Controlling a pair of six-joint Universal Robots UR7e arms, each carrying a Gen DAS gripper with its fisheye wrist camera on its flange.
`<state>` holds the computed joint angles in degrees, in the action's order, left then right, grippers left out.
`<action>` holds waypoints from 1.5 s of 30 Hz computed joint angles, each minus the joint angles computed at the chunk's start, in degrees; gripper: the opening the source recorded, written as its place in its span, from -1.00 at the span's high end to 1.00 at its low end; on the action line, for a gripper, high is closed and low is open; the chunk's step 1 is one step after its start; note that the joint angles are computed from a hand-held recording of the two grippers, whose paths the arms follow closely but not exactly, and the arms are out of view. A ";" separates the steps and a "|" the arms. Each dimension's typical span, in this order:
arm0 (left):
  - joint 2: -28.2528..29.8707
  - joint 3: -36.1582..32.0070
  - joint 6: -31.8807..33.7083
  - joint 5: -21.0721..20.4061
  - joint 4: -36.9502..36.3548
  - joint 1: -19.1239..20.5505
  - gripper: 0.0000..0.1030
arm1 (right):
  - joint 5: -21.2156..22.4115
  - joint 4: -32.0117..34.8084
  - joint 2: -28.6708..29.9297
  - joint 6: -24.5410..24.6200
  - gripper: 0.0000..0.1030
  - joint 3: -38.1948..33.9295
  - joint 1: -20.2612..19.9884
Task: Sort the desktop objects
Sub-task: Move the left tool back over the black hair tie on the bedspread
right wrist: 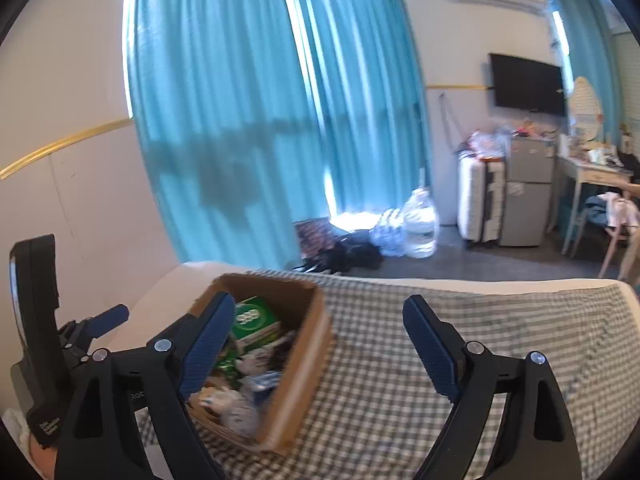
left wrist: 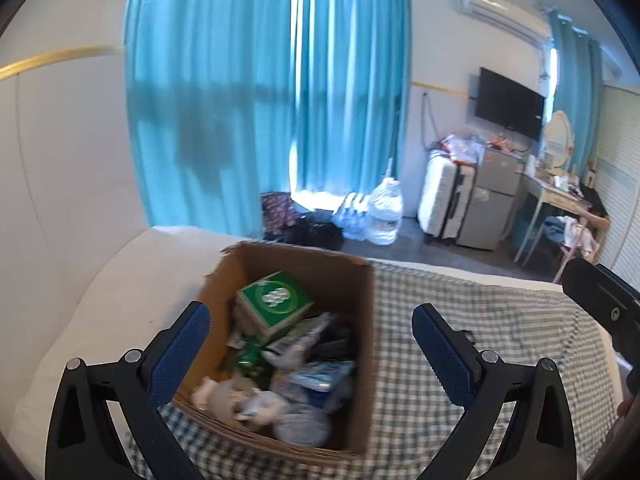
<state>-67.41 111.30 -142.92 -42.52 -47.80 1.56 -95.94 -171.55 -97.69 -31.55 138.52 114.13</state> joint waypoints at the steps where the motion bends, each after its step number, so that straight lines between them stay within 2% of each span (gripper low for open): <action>1: 1.26 -0.99 0.44 0.61 -0.47 0.09 -1.00 | -0.11 0.51 -1.29 -0.23 -0.69 -0.06 -0.53; 5: 6.27 -4.98 3.95 4.32 -3.53 1.33 -1.00 | -1.00 0.98 -7.17 -1.92 -0.74 0.29 -3.49; 9: 11.16 -8.09 9.53 7.30 -7.68 2.99 -1.00 | -1.11 0.69 -10.92 -3.32 -0.75 0.18 -8.73; 13: 15.69 -10.60 17.97 9.27 -13.55 5.61 -1.00 | 0.47 0.90 -12.81 -3.77 -0.77 -0.46 -14.39; 20: 20.60 -10.89 29.09 11.82 -26.73 10.15 -1.00 | 2.16 -1.90 -11.48 -5.27 -0.79 -1.52 -23.98; 24: 22.82 -10.58 34.63 12.27 -33.58 12.87 -1.00 | 2.82 -2.67 -8.09 -5.30 -0.79 -2.48 -28.16; 31: 25.96 -8.66 41.63 12.34 -46.33 18.39 -1.00 | 2.02 -9.29 0.34 -7.03 -0.79 -3.52 -33.18; 38: 30.15 -7.68 48.43 12.36 -61.31 24.36 -1.00 | -1.15 -13.11 8.99 -8.12 -0.79 -5.84 -35.66; 42: 33.52 -10.19 52.53 13.45 -64.18 28.11 -1.00 | -2.76 -15.15 14.67 -8.21 -0.79 -9.07 -35.50; 45: 34.96 -9.39 59.92 15.01 -73.79 30.58 -1.00 | -3.33 -15.68 18.76 -7.34 -0.79 -12.31 -35.33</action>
